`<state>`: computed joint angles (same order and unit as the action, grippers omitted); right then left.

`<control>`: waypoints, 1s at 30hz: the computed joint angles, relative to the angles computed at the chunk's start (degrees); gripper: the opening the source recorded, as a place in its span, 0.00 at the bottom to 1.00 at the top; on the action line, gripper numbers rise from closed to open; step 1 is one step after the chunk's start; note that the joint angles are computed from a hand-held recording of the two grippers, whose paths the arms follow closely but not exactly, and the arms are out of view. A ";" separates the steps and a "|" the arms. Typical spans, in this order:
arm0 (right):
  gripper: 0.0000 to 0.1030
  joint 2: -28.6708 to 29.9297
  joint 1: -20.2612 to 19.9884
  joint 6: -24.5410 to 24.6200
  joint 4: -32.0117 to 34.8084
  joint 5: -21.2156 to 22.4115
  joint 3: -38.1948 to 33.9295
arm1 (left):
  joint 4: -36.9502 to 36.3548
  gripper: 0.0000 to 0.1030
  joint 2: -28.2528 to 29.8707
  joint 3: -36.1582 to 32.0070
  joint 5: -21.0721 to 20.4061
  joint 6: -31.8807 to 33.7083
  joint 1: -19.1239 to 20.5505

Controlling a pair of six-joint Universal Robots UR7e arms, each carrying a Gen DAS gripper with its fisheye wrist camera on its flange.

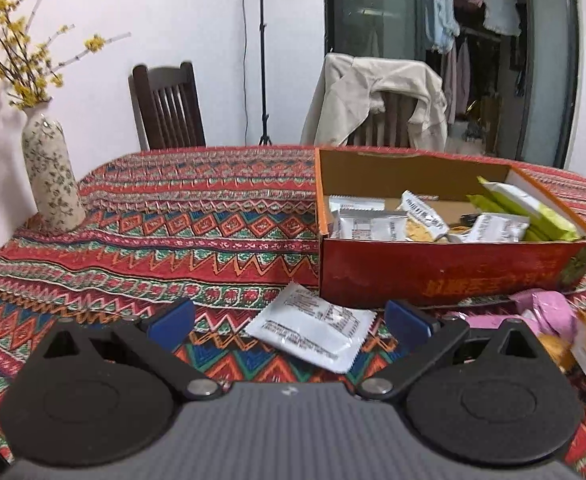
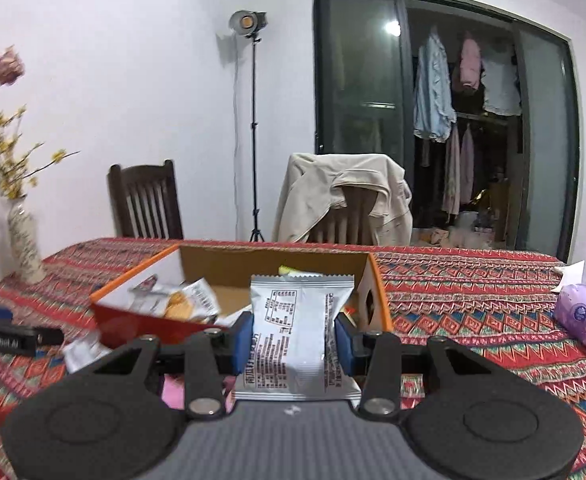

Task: Organize snacks
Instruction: 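Grasp a white printed packet with the right gripper while the left grasps another white packet, then carry both white packets over the box with both grippers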

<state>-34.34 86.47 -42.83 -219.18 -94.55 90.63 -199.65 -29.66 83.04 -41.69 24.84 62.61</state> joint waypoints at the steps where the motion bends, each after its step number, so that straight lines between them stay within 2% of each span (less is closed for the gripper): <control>1: 0.40 0.68 -0.15 0.30 0.91 -0.18 -1.56 | 0.87 1.00 0.55 -1.06 0.22 -0.51 0.22; 7: 0.41 3.22 -2.21 3.06 1.80 1.85 -5.14 | 5.96 1.00 4.73 -9.07 2.24 -2.63 1.40; 11: 0.41 3.84 -2.50 3.45 2.54 0.02 -5.68 | 8.86 1.00 7.44 -13.97 4.51 -4.14 2.09; 16: 0.41 4.17 -2.58 2.71 2.02 0.07 -5.05 | 12.70 1.00 8.53 -15.78 5.68 -5.65 2.74; 22: 0.41 4.22 -2.58 3.01 1.16 0.33 -4.50 | 17.04 0.97 6.91 -13.89 6.64 -9.07 2.84; 27: 0.42 3.94 -2.65 2.67 1.06 0.78 -3.95 | 18.37 0.82 4.12 -9.84 5.26 -11.00 2.52; 30: 0.42 3.75 -2.71 2.35 0.88 1.15 -3.66 | 17.72 0.80 2.81 -7.56 4.12 -11.86 2.53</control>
<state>-30.58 83.76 -40.48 -218.30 -93.39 86.97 -181.93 -26.85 75.48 -37.57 12.98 65.14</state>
